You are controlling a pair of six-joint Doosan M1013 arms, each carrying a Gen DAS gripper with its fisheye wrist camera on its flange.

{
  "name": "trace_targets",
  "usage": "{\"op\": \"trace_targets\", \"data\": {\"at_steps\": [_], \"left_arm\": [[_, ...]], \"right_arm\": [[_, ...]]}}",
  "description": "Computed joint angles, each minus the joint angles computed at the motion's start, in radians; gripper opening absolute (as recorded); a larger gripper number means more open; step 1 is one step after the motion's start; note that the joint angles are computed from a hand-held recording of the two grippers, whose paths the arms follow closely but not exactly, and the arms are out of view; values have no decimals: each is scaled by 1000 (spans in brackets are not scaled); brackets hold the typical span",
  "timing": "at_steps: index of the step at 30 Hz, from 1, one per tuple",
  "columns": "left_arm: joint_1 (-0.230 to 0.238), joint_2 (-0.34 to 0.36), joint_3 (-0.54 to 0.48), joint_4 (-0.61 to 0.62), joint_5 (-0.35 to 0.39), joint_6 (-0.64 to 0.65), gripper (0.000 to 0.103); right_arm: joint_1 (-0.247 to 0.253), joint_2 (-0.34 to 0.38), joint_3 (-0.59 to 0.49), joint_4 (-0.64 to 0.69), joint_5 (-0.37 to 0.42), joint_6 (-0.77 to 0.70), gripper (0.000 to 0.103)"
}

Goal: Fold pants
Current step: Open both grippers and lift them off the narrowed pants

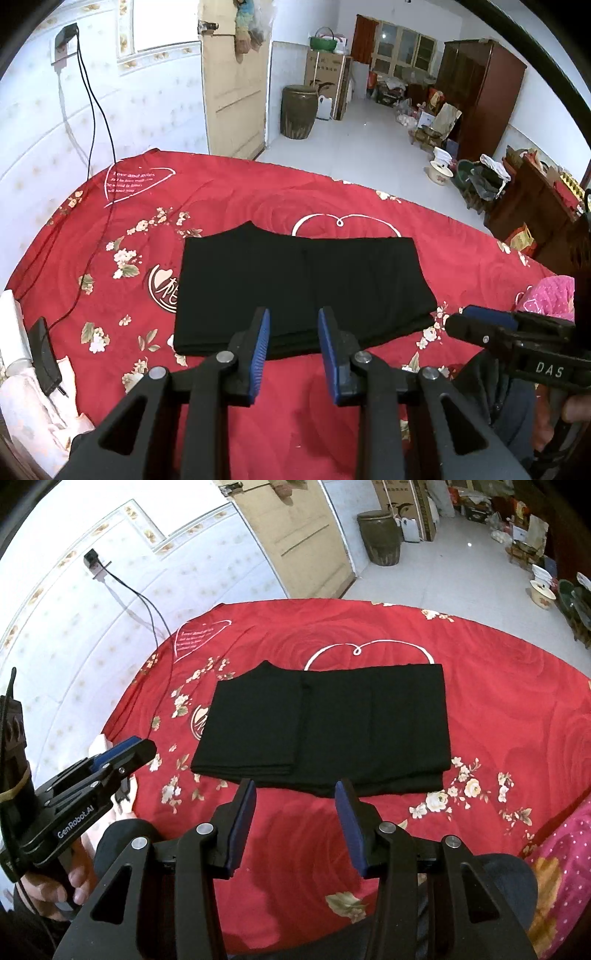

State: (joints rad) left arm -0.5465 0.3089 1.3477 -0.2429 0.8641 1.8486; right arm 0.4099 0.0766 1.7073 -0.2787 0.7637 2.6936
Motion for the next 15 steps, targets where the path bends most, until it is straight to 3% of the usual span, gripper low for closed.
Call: {"op": "trace_targets", "data": {"at_steps": [13,15], "left_arm": [[-12,43,-25,20,42,-6,29],[-13,50,-29,26,47,-11,30]], "right_arm": [[-39,12,41,57,-51,18,46],[-47,17,46,78,-56,9,52]]}}
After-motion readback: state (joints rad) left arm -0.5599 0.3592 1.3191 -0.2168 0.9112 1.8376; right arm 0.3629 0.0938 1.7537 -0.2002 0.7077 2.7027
